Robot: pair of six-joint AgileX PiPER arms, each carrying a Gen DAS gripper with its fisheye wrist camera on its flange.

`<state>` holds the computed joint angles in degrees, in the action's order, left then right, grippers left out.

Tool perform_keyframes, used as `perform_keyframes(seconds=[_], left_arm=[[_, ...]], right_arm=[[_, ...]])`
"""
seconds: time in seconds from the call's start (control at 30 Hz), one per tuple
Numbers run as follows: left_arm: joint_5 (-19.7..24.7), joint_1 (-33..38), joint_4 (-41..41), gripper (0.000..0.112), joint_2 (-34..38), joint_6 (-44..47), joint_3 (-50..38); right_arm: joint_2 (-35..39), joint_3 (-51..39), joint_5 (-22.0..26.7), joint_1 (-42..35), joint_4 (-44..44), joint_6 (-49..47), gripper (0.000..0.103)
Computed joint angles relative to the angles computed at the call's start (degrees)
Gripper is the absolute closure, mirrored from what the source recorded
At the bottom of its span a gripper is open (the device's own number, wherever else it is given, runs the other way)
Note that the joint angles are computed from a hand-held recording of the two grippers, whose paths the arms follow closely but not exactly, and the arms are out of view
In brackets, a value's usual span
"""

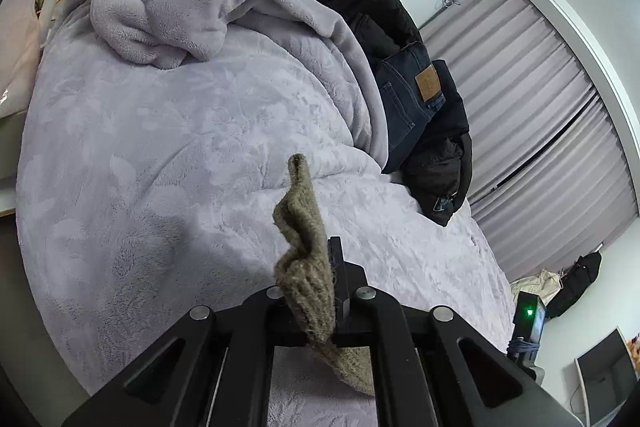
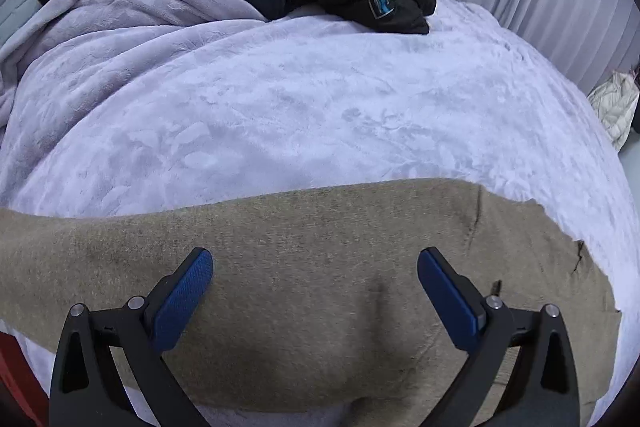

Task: Fold small clothes
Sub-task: 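Grasp the cuff with the left gripper and lift the sweater side, then fold the lifted side over the body with the left gripper, release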

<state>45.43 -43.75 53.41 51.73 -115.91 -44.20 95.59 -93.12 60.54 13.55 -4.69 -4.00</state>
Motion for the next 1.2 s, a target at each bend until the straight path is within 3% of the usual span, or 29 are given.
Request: perform_keyframes(seconds=[0.1,0.27,0.33,0.4,0.53,0.73,0.8,0.87,1.0,1.07,1.2], left_arm=[[-7.66,7.2,-3.52,0.106,0.34,2.94,1.15],[-15.16,17.3,-15.32,0.106,4.56,14.85,2.07],[-16.17,19.83,-20.47,0.106,5.8,19.65,2.67],[-16.83,19.8,-19.82,0.106,5.22,18.57,3.75],[-12.53,16.1,-16.53,0.106,4.89,16.11,0.86],[-5.15,11.34,-16.37,0.106,10.76,21.29,-11.79],[-2.54,9.68,-18.99,0.106,15.4,25.14,-18.16],[0.82,7.12,-20.66,0.106,20.07,27.92,-24.49],[9.26,0.1,-22.67,0.106,32.59,35.36,-41.72],[11.91,-1.93,-24.35,0.106,38.37,38.34,-50.03],[19.18,-5.83,-27.48,0.106,52.09,45.65,-72.31]], right_arm=[[3.27,-1.62,0.97,4.53,1.08,1.6,0.001],[9.04,-5.04,1.72,12.87,-0.09,1.1,0.001],[8.24,-4.17,1.16,13.58,-1.7,1.17,0.001],[4.93,-2.28,0.52,10.98,1.52,-1.04,0.001],[-3.61,4.85,-5.06,4.04,1.46,-4.1,0.001],[-0.54,3.88,-0.02,-9.85,2.26,-1.39,0.001],[1.18,4.56,3.45,-14.09,10.1,-4.5,0.001],[-1.26,7.0,2.06,-14.46,11.31,-9.9,0.001],[-5.48,5.84,6.86,-21.6,20.13,-20.54,0.001],[-6.41,5.04,7.93,-25.88,21.17,-24.05,0.001],[-9.11,7.51,5.52,-37.29,19.19,-33.8,0.001]])
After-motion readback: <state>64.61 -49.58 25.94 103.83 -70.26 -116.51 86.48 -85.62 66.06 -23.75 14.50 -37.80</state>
